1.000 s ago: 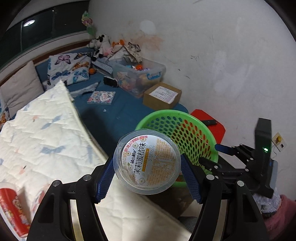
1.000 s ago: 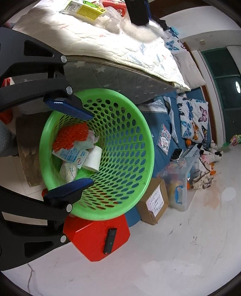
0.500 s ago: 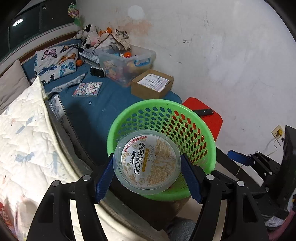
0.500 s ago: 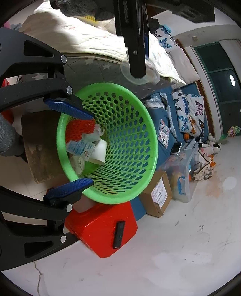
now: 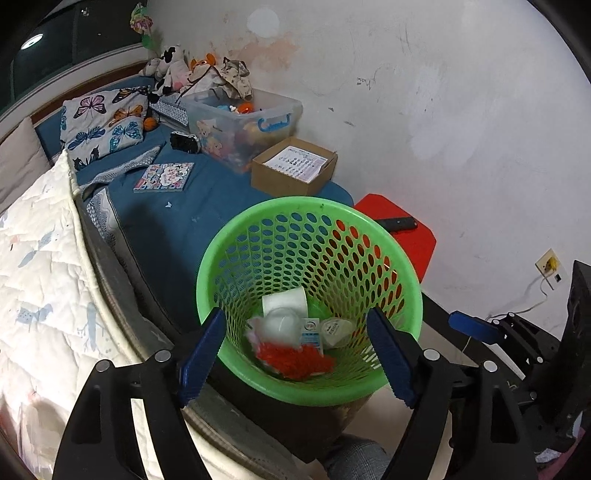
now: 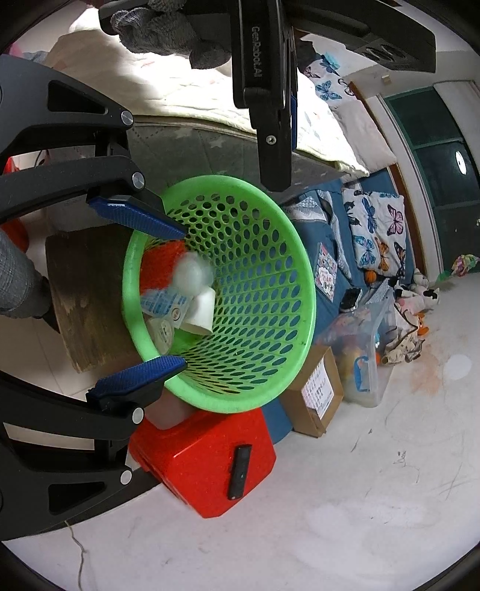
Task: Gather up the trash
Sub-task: 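Move both tools back over the mattress toward the remaining trash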
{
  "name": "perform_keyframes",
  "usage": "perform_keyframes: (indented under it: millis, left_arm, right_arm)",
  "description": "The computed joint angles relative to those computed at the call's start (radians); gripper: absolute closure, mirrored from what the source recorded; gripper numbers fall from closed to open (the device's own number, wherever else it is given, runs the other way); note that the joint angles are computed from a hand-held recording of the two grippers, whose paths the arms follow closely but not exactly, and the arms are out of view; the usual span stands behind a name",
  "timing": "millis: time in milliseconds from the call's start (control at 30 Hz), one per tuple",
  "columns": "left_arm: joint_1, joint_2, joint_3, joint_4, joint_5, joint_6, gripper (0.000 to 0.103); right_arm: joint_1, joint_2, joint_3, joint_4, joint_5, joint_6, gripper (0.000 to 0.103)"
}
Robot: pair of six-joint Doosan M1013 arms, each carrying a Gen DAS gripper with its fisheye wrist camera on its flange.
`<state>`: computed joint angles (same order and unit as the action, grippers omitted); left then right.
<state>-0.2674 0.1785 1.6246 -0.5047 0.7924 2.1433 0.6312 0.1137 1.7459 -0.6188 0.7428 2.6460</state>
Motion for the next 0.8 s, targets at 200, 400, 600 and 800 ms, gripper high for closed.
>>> perform_keyframes:
  millis: [200,400,600,800]
  left_arm:
    - [0.031,-0.047,0.036,-0.012,-0.025,0.013,0.027]
    - [0.072,-0.108,0.089,-0.002,-0.065,0.012,0.027]
    - [0.139,-0.154,0.136,-0.023,-0.074,0.013,0.027]
    - [0.206,-0.198,0.185,0.010,-0.112,-0.013,0.027]
  right_arm:
    - [0.015,0.002,-0.009,-0.006,-0.008,0.001,0.037]
    - [0.036,0.016,-0.030,-0.006,-0.025,-0.010,0.035]
    - [0.053,0.033,-0.054,0.007,-0.037,-0.032,0.033]
    - [0.070,0.054,-0.084,0.019,-0.050,-0.060,0.029]
